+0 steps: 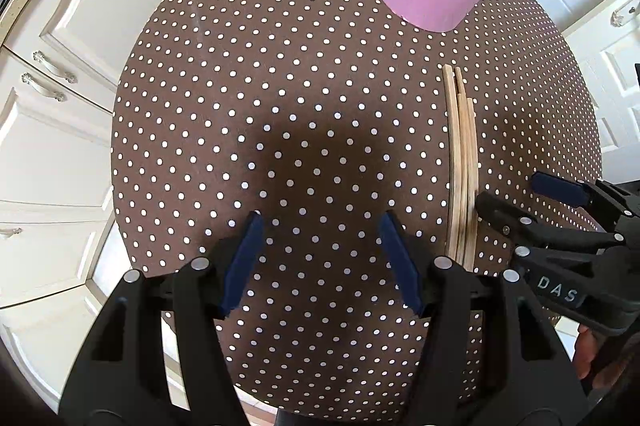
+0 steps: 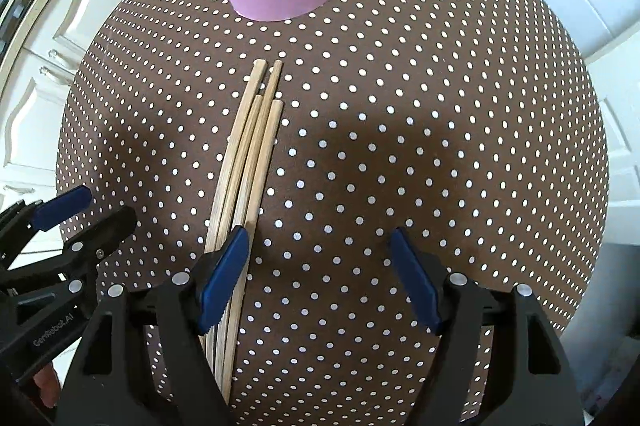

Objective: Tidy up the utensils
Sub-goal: 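Withdraw both tools from the cup back toward the chopstick bundle, then grasp a chopstick with the right gripper while the left gripper grasps another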

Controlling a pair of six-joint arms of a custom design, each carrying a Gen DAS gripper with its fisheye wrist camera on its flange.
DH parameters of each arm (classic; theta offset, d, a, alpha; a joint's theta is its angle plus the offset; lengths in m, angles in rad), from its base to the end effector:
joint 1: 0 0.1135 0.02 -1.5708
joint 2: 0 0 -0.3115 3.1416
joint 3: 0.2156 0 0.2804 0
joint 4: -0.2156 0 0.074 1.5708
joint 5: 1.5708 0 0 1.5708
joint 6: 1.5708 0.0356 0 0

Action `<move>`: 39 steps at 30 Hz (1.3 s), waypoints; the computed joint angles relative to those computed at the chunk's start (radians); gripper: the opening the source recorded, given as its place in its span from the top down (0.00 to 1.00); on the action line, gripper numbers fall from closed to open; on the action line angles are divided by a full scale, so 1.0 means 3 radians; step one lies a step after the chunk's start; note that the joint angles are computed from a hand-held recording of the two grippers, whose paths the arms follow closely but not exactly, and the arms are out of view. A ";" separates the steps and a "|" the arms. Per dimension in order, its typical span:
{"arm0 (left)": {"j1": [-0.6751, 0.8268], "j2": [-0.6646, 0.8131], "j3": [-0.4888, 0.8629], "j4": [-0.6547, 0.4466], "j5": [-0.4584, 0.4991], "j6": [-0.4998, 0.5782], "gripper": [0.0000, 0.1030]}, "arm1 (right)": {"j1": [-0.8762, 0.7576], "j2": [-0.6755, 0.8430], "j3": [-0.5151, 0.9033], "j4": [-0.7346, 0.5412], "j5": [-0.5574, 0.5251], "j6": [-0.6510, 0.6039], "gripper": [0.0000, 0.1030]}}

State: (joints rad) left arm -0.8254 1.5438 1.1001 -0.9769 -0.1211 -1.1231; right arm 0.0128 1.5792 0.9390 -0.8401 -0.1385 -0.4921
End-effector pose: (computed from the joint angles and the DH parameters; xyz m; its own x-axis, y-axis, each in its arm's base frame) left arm 0.2074 -0.2183 0.2534 -0.9368 -0.3044 -0.1724 -0.2941 0.9522 -0.0832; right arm 0.2879 0.0086 0.2007 -0.8658 -0.4791 -0.1446 -0.4927 0.8667 0.0785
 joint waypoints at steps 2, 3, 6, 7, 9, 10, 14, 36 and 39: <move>-0.0012 0.0028 -0.0001 0.0031 -0.0002 -0.0022 0.41 | 0.0031 -0.0012 -0.0016 0.0027 0.0004 0.0010 0.33; -0.0012 0.0029 -0.0003 0.0035 0.0000 -0.0029 0.41 | 0.0063 0.0008 -0.0016 0.0020 0.0012 0.0029 0.34; -0.0023 0.0051 0.0007 0.0023 0.0003 -0.0043 0.41 | 0.0234 -0.0078 -0.0106 0.0145 0.0184 0.0031 0.34; -0.0028 0.0057 0.0012 0.0020 0.0000 -0.0050 0.41 | 0.0274 -0.0108 -0.0131 0.0165 0.0189 0.0037 0.39; -0.0037 0.0050 0.0021 0.0010 -0.0011 -0.0071 0.41 | 0.0280 -0.0145 -0.0132 0.0130 0.0130 -0.0010 0.52; -0.0044 0.0048 0.0023 0.0010 -0.0014 -0.0084 0.41 | 0.0282 -0.0178 -0.0144 0.0134 0.0101 -0.0052 0.68; -0.0054 0.0057 0.0045 0.0024 -0.0011 -0.0092 0.41 | 0.0236 -0.0188 -0.0138 0.0099 -0.0012 -0.0107 0.92; -0.0065 0.0769 0.0729 0.0001 0.0203 0.0289 0.38 | -0.0570 0.0310 0.0497 -0.0462 -0.0379 -0.0483 0.96; 0.0040 0.0920 0.0870 -0.0036 0.0233 0.0344 0.33 | -0.0603 0.0326 0.0518 -0.0476 -0.0392 -0.0494 0.96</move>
